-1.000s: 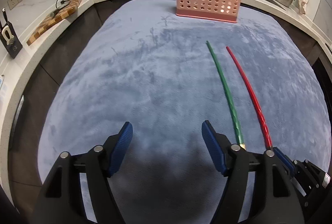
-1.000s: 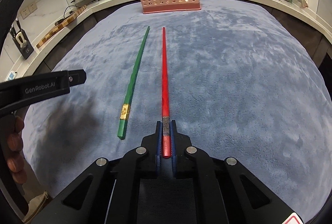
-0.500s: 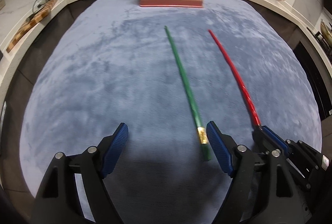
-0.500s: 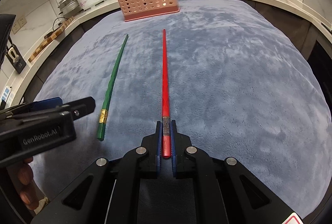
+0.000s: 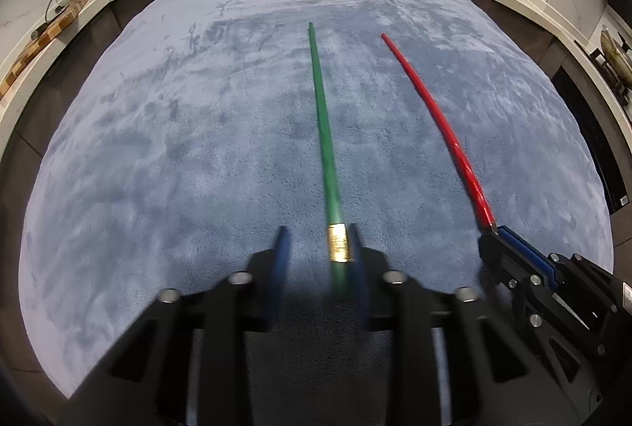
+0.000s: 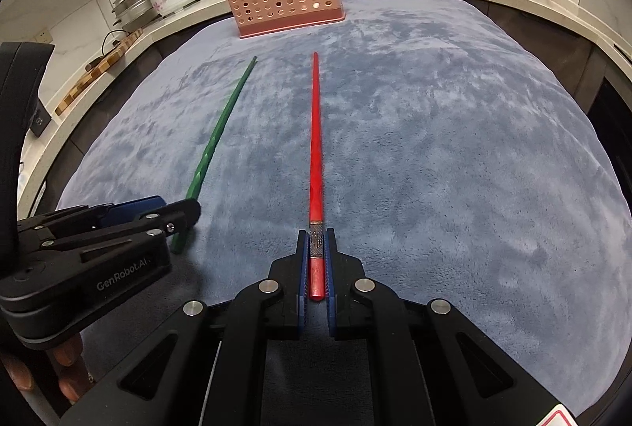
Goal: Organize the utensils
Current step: 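Grasp the red chopstick with the right tool while the left tool grasps the green one, then lift both chopsticks and lower them into the pink caddy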
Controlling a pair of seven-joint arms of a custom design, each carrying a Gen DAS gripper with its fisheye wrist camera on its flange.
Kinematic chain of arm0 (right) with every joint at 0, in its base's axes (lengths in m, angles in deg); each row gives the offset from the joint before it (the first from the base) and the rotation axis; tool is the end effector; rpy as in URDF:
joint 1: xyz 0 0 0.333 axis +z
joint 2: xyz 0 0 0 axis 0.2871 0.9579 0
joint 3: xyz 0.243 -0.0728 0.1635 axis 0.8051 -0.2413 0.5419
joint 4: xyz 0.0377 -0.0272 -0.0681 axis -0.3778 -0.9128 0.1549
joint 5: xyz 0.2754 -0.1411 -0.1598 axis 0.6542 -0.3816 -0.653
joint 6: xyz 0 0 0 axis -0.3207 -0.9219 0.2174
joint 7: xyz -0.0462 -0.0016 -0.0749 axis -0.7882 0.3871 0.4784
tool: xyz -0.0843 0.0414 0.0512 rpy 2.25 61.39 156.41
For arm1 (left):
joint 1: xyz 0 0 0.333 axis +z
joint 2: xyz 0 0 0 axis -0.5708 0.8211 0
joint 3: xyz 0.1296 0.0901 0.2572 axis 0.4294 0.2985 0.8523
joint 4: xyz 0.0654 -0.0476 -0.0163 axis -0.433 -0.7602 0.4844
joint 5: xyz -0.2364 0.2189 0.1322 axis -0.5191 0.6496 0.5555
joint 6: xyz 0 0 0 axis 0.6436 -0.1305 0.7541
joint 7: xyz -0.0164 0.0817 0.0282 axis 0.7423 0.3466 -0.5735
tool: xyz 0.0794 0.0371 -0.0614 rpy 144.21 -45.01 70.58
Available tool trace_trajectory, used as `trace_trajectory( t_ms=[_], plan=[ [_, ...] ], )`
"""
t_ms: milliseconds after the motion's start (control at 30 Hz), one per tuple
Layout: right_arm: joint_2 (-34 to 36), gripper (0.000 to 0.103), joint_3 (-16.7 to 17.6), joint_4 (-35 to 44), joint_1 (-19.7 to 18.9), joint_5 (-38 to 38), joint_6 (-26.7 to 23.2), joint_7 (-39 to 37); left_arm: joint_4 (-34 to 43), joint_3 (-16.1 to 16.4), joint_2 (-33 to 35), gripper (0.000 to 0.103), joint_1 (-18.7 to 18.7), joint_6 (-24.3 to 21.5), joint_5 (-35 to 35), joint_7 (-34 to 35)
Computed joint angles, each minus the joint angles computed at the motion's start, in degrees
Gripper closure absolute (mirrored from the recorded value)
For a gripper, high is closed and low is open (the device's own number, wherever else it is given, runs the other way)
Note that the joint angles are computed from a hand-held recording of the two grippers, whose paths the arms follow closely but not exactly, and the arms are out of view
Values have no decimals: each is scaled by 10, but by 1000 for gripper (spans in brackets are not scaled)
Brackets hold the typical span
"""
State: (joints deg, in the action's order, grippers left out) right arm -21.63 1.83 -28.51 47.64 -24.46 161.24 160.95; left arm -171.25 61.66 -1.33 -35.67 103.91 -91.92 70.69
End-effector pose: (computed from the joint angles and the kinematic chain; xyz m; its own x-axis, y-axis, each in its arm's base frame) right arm 0.5853 0.2945 0.2881 -0.0174 -0.9857 -0.1678 -0.8070 0.1130 -0.5797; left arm 0.6353 -0.0581 0.3025 -0.2123 -0.9753 0.0606 -0.8653 0.1588 -0.4754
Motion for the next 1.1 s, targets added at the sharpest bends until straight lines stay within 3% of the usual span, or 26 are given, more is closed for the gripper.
trace_trajectory(
  t_ms=[67, 267, 700, 867, 1100],
  plan=[
    [0, 96, 1, 0, -1, 1, -1, -1, -2, -11, -2, 96, 10, -2, -7, 11],
    [-5, 96, 1, 1, 1, 0, -4, -6, -9, -30, -13, 96, 29, 2, -34, 37],
    [-38, 96, -41, 20, 32, -78, -7, 23, -19, -59, -58, 96, 55, 40, -98, 87],
    [-49, 96, -37, 31, 22, -93, 2, 32, -8, -85, -71, 96, 78, 48, -143, 125],
    [-57, 96, -33, 55, 6, -102, 18, 37, 30, -87, -74, 96, 87, 41, -188, 152]
  ],
)
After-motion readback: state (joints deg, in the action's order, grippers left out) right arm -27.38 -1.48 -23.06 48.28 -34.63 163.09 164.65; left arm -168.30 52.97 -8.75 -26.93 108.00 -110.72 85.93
